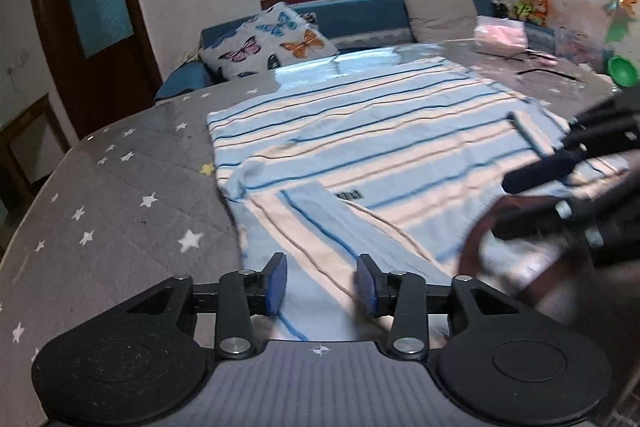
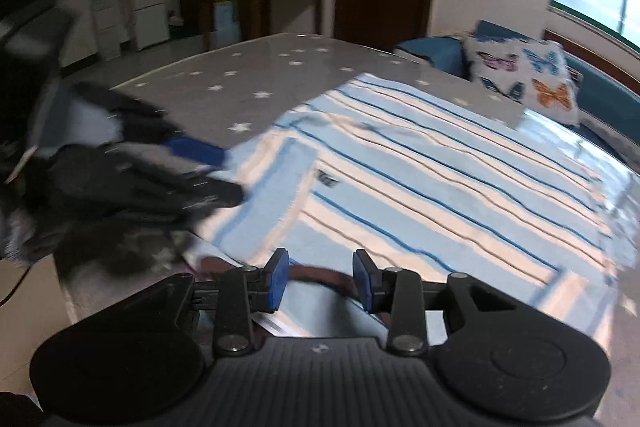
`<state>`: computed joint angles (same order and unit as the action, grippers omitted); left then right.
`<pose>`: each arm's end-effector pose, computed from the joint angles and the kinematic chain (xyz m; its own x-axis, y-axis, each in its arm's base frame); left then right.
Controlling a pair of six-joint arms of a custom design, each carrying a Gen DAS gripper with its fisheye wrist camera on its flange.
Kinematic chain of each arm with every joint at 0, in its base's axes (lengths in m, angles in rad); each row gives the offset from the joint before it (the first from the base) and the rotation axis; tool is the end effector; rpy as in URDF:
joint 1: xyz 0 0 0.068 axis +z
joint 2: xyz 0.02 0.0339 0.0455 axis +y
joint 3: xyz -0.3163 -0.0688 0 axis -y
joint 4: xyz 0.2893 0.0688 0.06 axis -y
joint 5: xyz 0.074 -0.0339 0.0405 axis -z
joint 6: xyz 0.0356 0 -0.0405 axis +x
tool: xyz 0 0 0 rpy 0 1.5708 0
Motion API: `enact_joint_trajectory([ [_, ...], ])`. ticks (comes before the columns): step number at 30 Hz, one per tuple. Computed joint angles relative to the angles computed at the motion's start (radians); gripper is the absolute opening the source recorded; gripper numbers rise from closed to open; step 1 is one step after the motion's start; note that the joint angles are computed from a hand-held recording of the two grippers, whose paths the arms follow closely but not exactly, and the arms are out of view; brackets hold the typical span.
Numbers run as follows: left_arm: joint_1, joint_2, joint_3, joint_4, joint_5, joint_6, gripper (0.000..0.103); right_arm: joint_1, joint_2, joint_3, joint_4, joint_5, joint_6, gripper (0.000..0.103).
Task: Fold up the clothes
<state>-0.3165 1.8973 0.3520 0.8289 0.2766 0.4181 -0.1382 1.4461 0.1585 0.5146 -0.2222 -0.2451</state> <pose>0.2540 -0.0934 0.0543 -0.3693 0.5319 -0.7620 0.7059 0.6939 0.1423 0.1961 -0.0194 0.0904 -0.6657 -0.1464 -0.7318 -0.1890 0.9817 -0.0244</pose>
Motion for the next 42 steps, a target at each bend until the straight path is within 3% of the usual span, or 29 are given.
enact_joint_trajectory([
  [3,-0.016,0.007,-0.058,0.073,0.015,0.037,0.047,-0.04,-0.029,-0.02,-0.02,-0.022,-0.017,0.035],
  [8,-0.048,0.068,-0.122,0.223,-0.022,0.113,0.048,0.029,-0.035,-0.041,0.016,-0.02,-0.001,0.036],
  [20,0.012,0.083,-0.143,0.249,0.032,0.109,0.051,0.175,0.188,-0.006,0.18,0.044,-0.002,0.036],
  [29,0.016,0.06,-0.157,0.249,0.033,0.123,0.052,0.177,0.173,-0.025,0.189,0.047,-0.05,0.035],
  [35,0.054,0.006,-0.189,0.226,0.091,0.214,0.053,0.045,-0.018,-0.07,0.05,-0.044,-0.094,0.04],
  [42,0.037,0.009,-0.196,0.208,0.14,0.337,0.058,-0.287,-0.35,-0.118,-0.294,-0.138,-0.327,0.05],
])
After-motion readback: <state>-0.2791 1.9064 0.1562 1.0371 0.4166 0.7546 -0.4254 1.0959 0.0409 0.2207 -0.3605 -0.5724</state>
